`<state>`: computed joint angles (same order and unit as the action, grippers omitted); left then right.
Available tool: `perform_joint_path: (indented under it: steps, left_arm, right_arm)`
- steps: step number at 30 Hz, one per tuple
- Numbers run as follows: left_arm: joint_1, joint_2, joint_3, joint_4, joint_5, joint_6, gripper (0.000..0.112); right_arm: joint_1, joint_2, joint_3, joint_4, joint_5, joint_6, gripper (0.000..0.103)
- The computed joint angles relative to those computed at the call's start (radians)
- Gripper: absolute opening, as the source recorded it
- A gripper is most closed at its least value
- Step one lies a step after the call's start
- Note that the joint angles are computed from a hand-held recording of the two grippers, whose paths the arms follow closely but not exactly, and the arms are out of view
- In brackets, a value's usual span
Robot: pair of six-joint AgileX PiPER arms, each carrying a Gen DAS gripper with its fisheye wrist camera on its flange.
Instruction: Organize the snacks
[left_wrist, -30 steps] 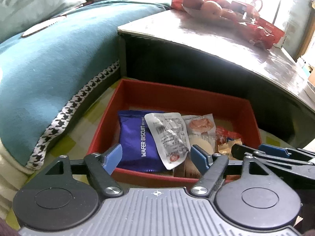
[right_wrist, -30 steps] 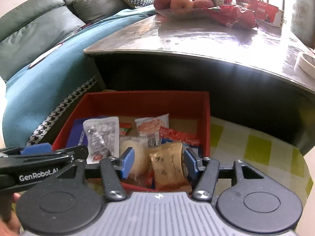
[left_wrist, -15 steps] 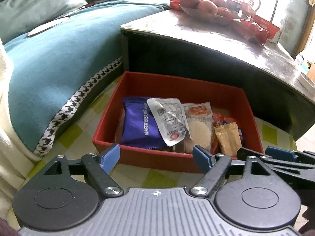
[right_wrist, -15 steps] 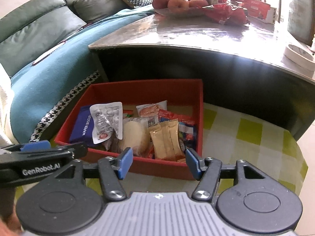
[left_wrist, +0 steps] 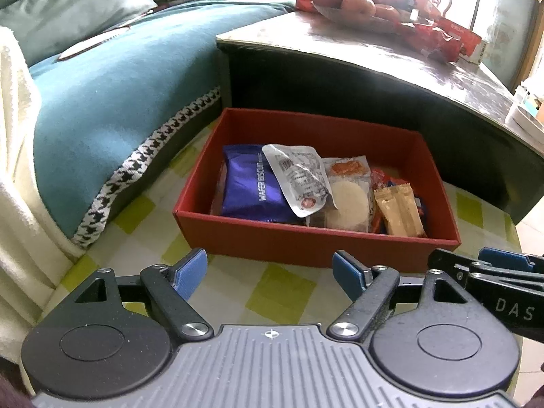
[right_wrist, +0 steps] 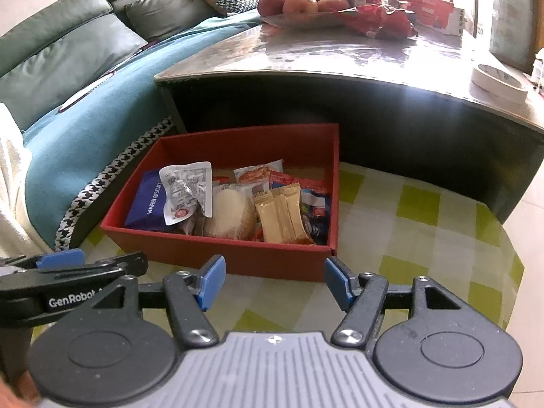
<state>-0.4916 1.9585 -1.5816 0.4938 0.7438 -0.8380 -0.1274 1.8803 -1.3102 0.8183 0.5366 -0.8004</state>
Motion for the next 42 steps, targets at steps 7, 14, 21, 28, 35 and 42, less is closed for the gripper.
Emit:
perform_joint_path:
  steps: [7,14,21,28,35,42]
  left_arm:
    - [-0.011,-0.048,0.078,0.006,-0.021,-0.027,0.088]
    - [-0.032,-0.098,0.162,0.036,-0.03,-0.078,0.089]
    - [-0.065,-0.139,0.233,0.074,-0.028,-0.131,0.097]
    - [-0.086,-0.174,0.288,0.102,-0.03,-0.179,0.103]
    - [-0.11,-0.193,0.326,0.117,-0.018,-0.211,0.103]
    - [-0.122,-0.219,0.359,0.132,-0.024,-0.238,0.103]
  right_arm:
    - [-0.002,-0.052,0.081,0.029,-0.017,-0.042,0.068]
    - [-0.01,-0.093,0.155,0.039,-0.035,-0.057,0.068]
    - [-0.017,-0.144,0.236,0.064,-0.043,-0.102,0.069]
    - [-0.035,-0.187,0.296,0.099,-0.043,-0.14,0.072]
    - [-0.039,-0.223,0.34,0.121,-0.046,-0.17,0.072]
    - [-0.045,-0.236,0.358,0.129,-0.043,-0.184,0.073]
